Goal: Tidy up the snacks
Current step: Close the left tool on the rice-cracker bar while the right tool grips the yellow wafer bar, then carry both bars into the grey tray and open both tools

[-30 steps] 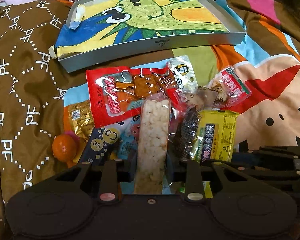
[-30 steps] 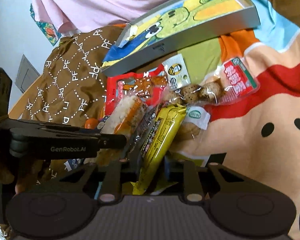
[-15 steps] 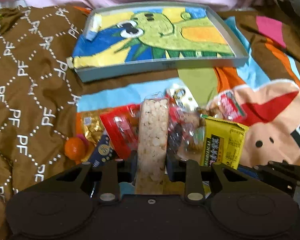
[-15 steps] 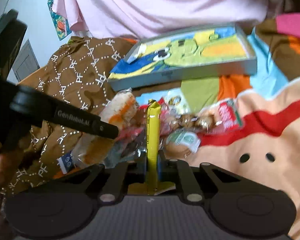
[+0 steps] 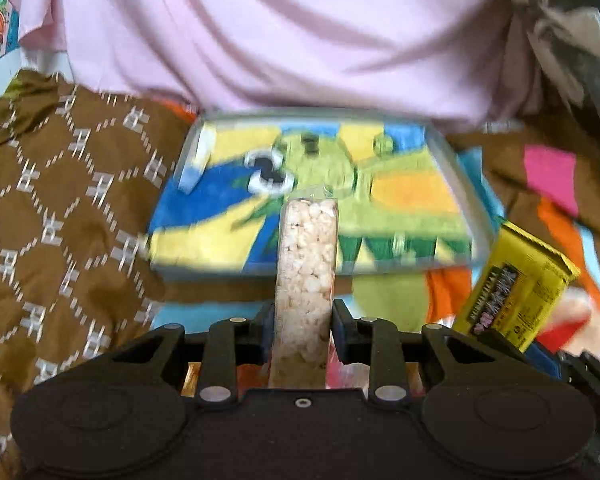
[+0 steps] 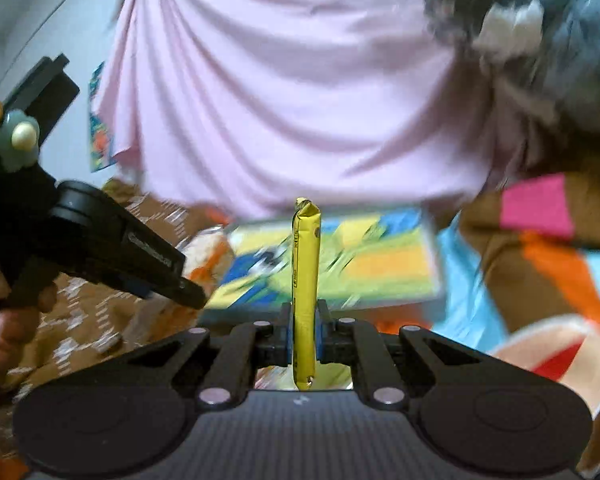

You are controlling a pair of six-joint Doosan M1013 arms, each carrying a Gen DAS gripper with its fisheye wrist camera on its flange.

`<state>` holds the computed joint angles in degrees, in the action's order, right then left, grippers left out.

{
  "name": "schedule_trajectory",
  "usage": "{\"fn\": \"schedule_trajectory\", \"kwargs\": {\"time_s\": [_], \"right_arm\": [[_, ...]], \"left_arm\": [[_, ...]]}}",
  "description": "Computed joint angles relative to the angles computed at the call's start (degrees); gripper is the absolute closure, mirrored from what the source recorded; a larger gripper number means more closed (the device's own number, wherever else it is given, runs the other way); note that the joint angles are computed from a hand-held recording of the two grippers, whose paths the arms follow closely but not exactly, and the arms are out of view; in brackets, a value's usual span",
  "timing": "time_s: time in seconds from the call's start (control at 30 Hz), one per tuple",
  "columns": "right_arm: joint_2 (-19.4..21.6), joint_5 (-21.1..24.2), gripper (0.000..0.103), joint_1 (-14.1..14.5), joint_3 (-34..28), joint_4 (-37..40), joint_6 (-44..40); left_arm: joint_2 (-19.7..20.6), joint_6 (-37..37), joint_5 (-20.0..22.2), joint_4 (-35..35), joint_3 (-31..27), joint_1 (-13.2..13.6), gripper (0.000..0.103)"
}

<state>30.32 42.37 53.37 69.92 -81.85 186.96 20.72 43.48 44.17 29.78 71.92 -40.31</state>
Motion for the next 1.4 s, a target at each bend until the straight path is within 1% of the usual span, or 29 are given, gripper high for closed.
{"fn": "schedule_trajectory", "kwargs": {"time_s": [0.07,0.1,0.2,0.3,0.43,0.57,0.67,0.73,0.8,0.87,0.97,1.07,1.13,1.17,1.4], "right_arm": [[0.9,1.8,0.092,-0.56,-1.1,-2.22,1.65],[1.15,1.94,0.092,-0.96,-1.35,-3.71,3.38],[1.95,2.53,0.092,-1.76,-2.42,-6.44,4.86],[2.3,1.91,0.092,-2.75,-2.71,-9.5,8.22],[3.64,1.81,0.092,-3.92,-4.05,-12.01,10.36],[4.79,-0.71,0.092,-5.33,-5.74,-11.28,13.7],[4.82,-4.25,0.092,-6.36,-5.61,-11.43,16.28],[4.8,-6.42,0.092,-6.93,-5.64,-9.92,15.69],[4.82,-7.85,0.092,-7.42,-5.98,-6.04,13.52],[4.95,-7.83,0.092,-7.58,-5.97,-4.42,13.5],[5.11,-8.29,0.092,-7.89,-6.3,-0.29,10.38],[5.12,-8.99,0.091,-8.26,-6.39,2.88,8.41],[5.03,-9.38,0.091,-8.49,-6.3,4.52,7.17],[5.04,-9.46,0.091,-8.59,-6.31,5.36,6.4],[5.09,-8.83,0.087,-9.0,-6.4,8.3,4.51]], "left_arm": [[1.02,-2.1,-1.75,1.55,-1.4,0.09,0.072],[1.68,-2.96,-2.54,2.3,-2.32,0.18,0.072],[3.62,-4.08,-4.06,3.52,-5.0,0.41,0.072],[5.7,-5.07,-4.94,4.07,-7.73,0.66,0.072],[8.14,-6.38,-5.77,3.94,-10.83,1.28,0.072],[9.7,-6.92,-6.74,3.07,-12.57,1.87,0.072],[10.44,-5.68,-7.66,1.07,-13.21,2.36,0.072],[11.08,-4.36,-7.24,-0.1,-14.02,2.52,0.072],[11.56,-3.33,-7.1,-1.28,-14.57,2.64,0.072],[12.05,-2.07,-6.76,-2.49,-15.2,2.71,0.072],[12.74,-1.3,-5.87,-3.3,-16.06,2.6,0.072],[13.88,-0.3,-3.26,-4.03,-17.77,2.42,0.072],[14.4,-0.37,-2.43,-4.19,-18.39,2.39,0.072],[14.57,-2.03,-2.61,-2.79,-18.38,2.27,0.072],[15.42,-1.65,-0.42,-3.61,-19.52,2.39,0.072]]}}
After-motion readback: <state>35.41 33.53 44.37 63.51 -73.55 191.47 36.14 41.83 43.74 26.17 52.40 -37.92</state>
